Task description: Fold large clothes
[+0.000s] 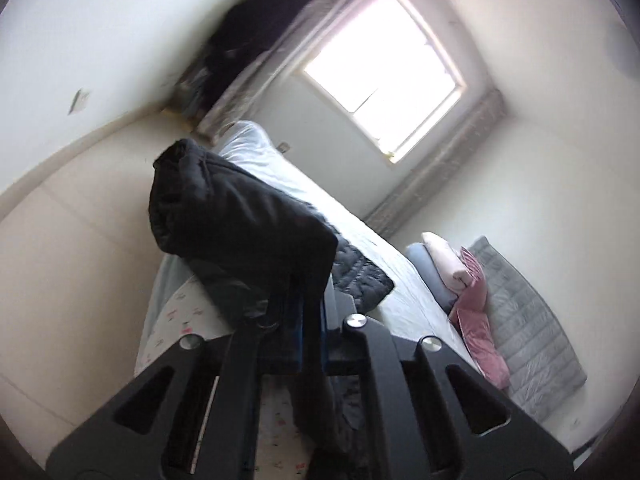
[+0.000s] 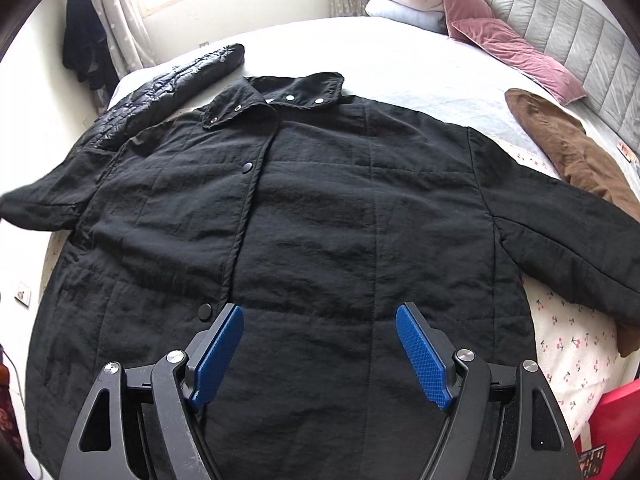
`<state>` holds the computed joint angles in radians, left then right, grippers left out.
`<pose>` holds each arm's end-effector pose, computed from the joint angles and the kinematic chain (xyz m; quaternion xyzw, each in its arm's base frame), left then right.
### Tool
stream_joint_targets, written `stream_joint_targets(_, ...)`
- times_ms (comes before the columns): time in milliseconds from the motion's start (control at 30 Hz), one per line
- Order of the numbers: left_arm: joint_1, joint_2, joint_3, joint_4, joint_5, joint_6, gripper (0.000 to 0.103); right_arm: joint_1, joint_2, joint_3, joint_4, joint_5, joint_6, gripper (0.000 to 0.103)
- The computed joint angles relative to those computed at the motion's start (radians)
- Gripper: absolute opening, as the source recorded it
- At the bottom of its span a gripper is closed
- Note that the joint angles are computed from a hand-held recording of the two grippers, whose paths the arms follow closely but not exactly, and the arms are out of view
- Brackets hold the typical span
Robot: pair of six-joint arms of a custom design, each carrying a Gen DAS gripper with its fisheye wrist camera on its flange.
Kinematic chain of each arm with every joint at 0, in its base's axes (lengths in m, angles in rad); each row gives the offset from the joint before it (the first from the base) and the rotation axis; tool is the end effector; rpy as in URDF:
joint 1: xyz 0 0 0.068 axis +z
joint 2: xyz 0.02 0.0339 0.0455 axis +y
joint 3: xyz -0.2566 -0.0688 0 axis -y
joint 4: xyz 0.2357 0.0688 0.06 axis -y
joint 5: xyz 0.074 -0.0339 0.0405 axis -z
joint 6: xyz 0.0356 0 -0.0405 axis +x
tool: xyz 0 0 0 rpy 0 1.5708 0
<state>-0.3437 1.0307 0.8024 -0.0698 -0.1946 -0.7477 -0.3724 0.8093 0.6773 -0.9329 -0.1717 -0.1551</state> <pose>0.2239 -0.0728 0.3067 -0.2172 0.7726 -0.2402 0.5461 0.1301 -0.0443 0.2323 0.0833 0.9613 0.0151 0.2624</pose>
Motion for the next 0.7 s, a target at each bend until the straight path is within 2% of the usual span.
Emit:
stream_joint_targets(167,-0.262,0.199,0.328,-0.084,-0.076,0.227,0.006,0.004,0.003,-0.005,0.008,-0.013,0.006,0.080)
stream_joint_targets(267,-0.388,0.345,0.502,-0.149,-0.053,0.310,0.006,-0.007,0.006,-0.001,0.009,-0.025,0.005,0.080)
stream_joint_targets(300,-0.424,0.405,0.565,-0.175,-0.019,0.346,0.006,-0.012,0.007,0.002,0.010,-0.031,0.003,0.080)
stream_joint_targets(400,-0.482,0.594,0.780,-0.380,0.231,0.465,0.011,-0.026,0.015,0.010,0.013,-0.046,0.000,0.080)
stream_joint_targets(433,-0.508,0.624,0.807,-0.427,0.245,0.495,0.015,-0.035,0.019,0.013,0.014,-0.054,-0.006,0.080)
stream_joint_targets(500,-0.542,0.632,0.789,-0.435,0.217,0.562,0.034,-0.060,0.027,0.018,0.017,-0.073,-0.018,0.080)
stream_joint_targets(533,-0.543,0.623,0.768,-0.420,0.200,0.566,0.047,-0.075,0.028,0.018,0.019,-0.082,-0.024,0.080)
stream_joint_targets(600,-0.468,0.572,0.695,-0.388,0.247,0.554,0.051,-0.115,0.048,0.024,0.025,-0.109,-0.043,0.080)
stream_joint_targets(700,-0.348,0.551,0.649,-0.435,0.268,0.517,0.051,-0.148,0.094,0.034,0.044,-0.128,-0.044,0.080)
